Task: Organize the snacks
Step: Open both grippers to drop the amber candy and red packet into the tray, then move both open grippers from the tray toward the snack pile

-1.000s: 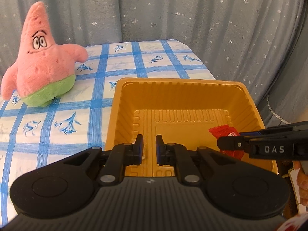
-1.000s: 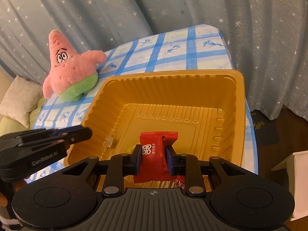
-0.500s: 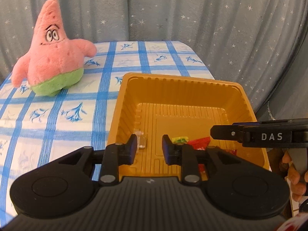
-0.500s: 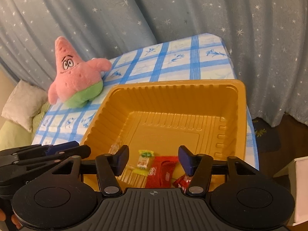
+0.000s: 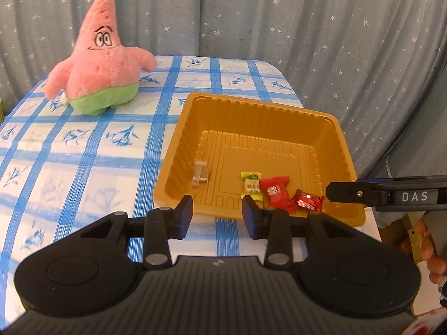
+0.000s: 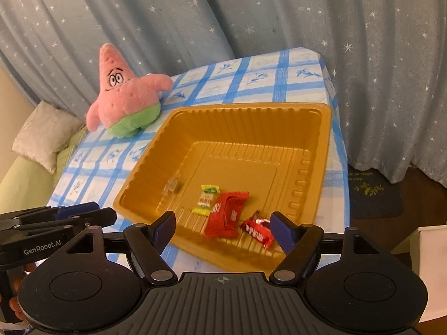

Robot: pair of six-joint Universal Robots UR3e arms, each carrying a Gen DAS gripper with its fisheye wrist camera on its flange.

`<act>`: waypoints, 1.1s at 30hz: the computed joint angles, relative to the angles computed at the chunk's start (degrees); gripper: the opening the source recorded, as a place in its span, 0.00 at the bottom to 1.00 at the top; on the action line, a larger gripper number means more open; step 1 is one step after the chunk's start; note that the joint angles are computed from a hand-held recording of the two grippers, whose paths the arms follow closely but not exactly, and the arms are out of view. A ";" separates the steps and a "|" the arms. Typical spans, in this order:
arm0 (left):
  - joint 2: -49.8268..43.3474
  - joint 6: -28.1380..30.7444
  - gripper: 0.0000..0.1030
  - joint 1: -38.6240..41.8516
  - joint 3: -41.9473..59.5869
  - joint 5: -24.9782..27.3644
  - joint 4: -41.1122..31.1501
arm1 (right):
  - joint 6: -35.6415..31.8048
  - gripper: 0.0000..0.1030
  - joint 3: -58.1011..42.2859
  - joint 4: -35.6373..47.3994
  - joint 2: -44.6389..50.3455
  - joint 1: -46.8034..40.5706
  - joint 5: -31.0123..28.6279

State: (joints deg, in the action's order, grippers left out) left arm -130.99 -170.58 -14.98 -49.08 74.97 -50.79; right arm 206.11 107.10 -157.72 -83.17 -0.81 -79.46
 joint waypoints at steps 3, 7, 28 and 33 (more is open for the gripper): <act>4.93 -1.06 0.35 0.24 -7.72 0.14 3.10 | -0.50 0.73 2.26 0.60 -3.00 0.17 0.16; 11.23 -2.38 0.37 0.56 -17.03 0.47 6.52 | -1.30 0.74 5.02 1.36 -6.90 0.47 0.65; 39.59 -8.81 0.39 3.30 -53.04 6.12 13.29 | -8.11 0.74 11.13 3.64 -12.74 6.90 4.73; 44.24 -9.72 0.39 4.76 -58.02 7.22 12.89 | -9.06 0.74 10.88 2.92 -10.74 8.69 5.35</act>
State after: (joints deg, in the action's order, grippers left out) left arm -86.75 -180.29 -10.21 -107.10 82.19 -37.91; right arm 197.05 117.98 -154.80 -93.91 7.89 -74.10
